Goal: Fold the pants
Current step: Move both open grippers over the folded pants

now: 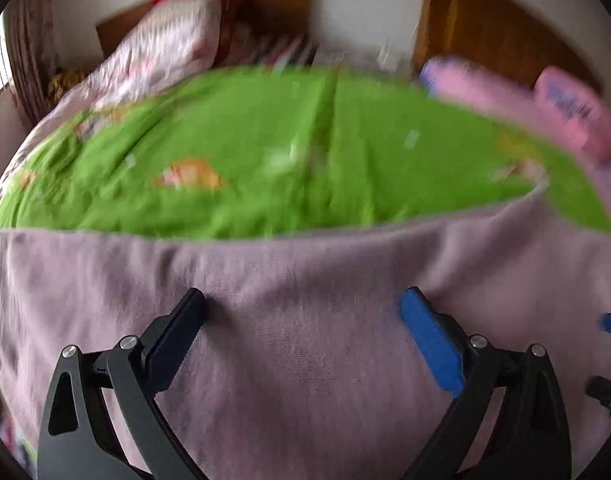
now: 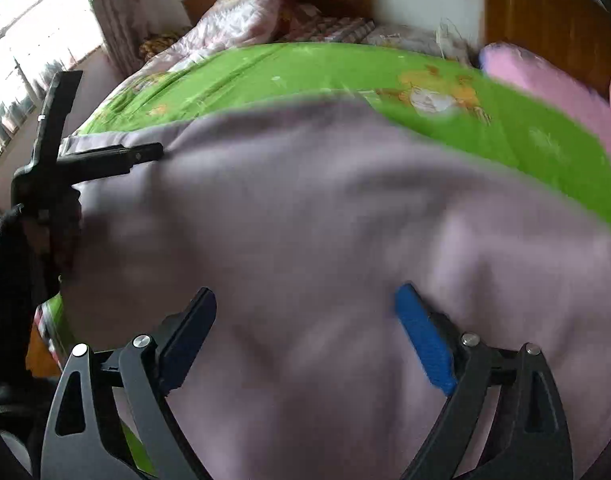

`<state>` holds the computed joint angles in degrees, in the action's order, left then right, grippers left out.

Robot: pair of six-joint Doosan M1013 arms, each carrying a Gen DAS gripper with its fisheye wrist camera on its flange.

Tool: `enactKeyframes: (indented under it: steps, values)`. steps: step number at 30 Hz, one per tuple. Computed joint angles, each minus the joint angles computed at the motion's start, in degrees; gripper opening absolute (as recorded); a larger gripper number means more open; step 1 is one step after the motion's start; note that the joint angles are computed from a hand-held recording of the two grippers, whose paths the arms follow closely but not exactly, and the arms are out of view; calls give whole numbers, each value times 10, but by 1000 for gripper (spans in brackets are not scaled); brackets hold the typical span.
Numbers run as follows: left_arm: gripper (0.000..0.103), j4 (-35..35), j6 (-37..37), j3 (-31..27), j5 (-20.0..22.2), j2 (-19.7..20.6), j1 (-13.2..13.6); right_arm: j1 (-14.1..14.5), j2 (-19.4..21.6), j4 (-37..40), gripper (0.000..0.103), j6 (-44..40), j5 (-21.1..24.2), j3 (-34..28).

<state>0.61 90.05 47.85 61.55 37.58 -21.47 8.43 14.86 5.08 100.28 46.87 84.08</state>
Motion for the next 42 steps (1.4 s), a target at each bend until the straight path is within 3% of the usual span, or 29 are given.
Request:
enactKeyframes:
  steps: [2, 6, 8, 9, 10, 13, 16, 20, 22, 23, 25, 26, 28, 31, 33, 38, 41, 42]
  values:
    - [102, -3, 1, -9, 9, 5, 1, -10, -18, 33, 88, -3, -4, 17]
    - [102, 5, -4, -1, -1, 1, -1, -28, -62, 4, 88, 44, -54, 59]
    - [102, 5, -6, -4, 0, 3, -1, -38, -66, -84, 88, 121, -29, 66]
    - [102, 4, -6, 1, -3, 1, -1, -39, -61, -136, 88, 163, 17, 61]
    - [102, 5, -5, 1, -3, 1, -1, -44, -61, -164, 88, 177, 34, 71]
    - [102, 4, -5, 1, -4, 2, 0, -46, -81, -144, 89, 134, -5, 97]
    - [102, 7, -10, 1, -4, 2, -2, -44, -78, -150, 90, 139, 8, 92]
    - [102, 6, -10, 2, -5, 1, -2, -37, -59, -157, 90, 134, 76, 61]
    - [102, 2, -10, 4, -8, 0, -1, -22, -45, -225, 89, 189, 117, 37]
    - [101, -4, -10, 6, -11, -1, 0, -14, -41, -257, 89, 229, 116, 21]
    - [101, -35, -21, 25, -40, -13, 9, -11, -43, -240, 89, 239, 58, 15]
    - [101, -61, -28, 44, -67, -25, 17, -10, -41, -198, 89, 209, 14, 7]
    - [101, -165, -33, 92, -123, -55, 47, 2, -24, -132, 90, 120, -29, -17]
    - [101, -344, -29, 167, -180, -96, 105, 32, 21, -71, 90, 0, -38, -71]
    - [101, -396, -46, 207, -204, -117, 138, 41, 47, -12, 90, -64, -25, -101]
    - [100, -427, -115, 284, -271, -154, 208, 80, 128, 100, 90, -219, 29, -207]
    - [94, -426, -135, 281, -265, -145, 232, 98, 162, 133, 90, -257, 52, -260]
    - [87, -460, -114, 275, -249, -134, 242, 103, 171, 146, 90, -266, 59, -274]
